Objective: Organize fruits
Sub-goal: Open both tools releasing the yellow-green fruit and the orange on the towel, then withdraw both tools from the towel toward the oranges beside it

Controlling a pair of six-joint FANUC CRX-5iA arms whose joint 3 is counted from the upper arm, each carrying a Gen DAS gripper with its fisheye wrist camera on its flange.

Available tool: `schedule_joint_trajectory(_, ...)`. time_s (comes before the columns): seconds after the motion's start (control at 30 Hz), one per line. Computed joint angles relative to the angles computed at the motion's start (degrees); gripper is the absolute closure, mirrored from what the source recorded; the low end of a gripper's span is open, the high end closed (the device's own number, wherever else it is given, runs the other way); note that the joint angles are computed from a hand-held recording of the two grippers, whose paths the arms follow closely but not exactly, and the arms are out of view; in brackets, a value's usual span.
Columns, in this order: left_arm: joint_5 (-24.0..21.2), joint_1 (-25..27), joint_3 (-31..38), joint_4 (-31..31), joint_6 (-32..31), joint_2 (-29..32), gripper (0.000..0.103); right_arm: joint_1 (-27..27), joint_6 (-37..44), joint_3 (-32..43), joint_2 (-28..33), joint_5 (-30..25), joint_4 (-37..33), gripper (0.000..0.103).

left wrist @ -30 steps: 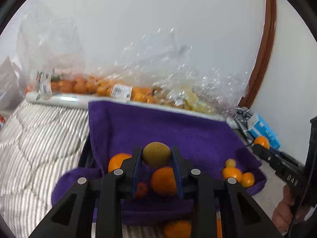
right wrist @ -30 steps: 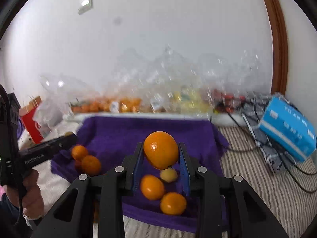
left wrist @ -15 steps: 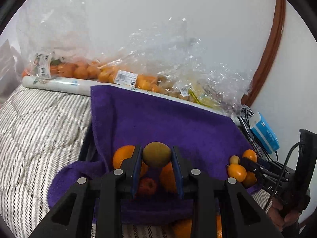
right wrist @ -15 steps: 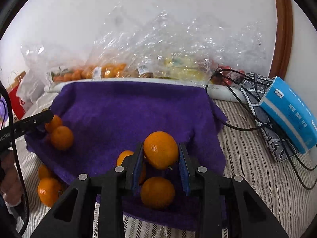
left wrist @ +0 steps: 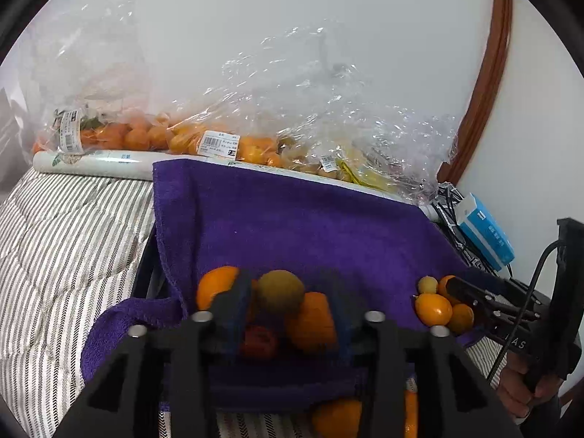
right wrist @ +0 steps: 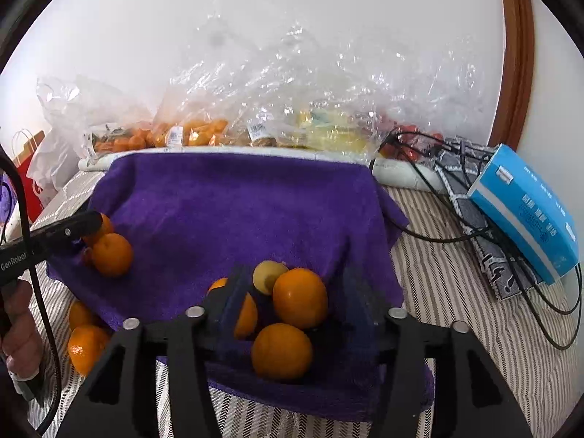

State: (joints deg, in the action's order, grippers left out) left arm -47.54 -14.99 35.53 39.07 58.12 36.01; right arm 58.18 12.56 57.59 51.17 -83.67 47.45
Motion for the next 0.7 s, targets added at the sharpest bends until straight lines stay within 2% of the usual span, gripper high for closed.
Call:
schedule_joint_trajectory(0.13, 0.1, -0.3, 0.5, -1.7, 0.6, -0.1, 0.057, 0.4, -2.1, -2.8, -1.5, 1.6, 1.9, 0.038)
schedule_joint_trajectory(0.23, 0.9, -0.2, -0.2, -1.9, 0.8, -0.6, 0.057, 0.6, -4.3, -5.2, -2.6, 2.8, 3.8, 0.037)
schedule_joint_trajectory(0.47, 6.7, -0.5, -5.6, -3.1, 0.2, -4.3, 0.056, 1.4, -4.6, -3.9, -1.0, 1.5, 7.7, 0.037)
schedule_joint_trajectory(0.63, 9.7, 0.6, -10.5, -2.0, 0.3, -7.5, 0.056, 2.4, -8.5, -4.8, -2.5, 4.6, 6.9, 0.037)
schedule_joint_trajectory(0.7, 10.0, 1.3, -12.3, -2.3, 0.2, -8.7, 0.056, 3.4, -8.2, -2.5, -1.6, 4.6, 6.5, 0.037)
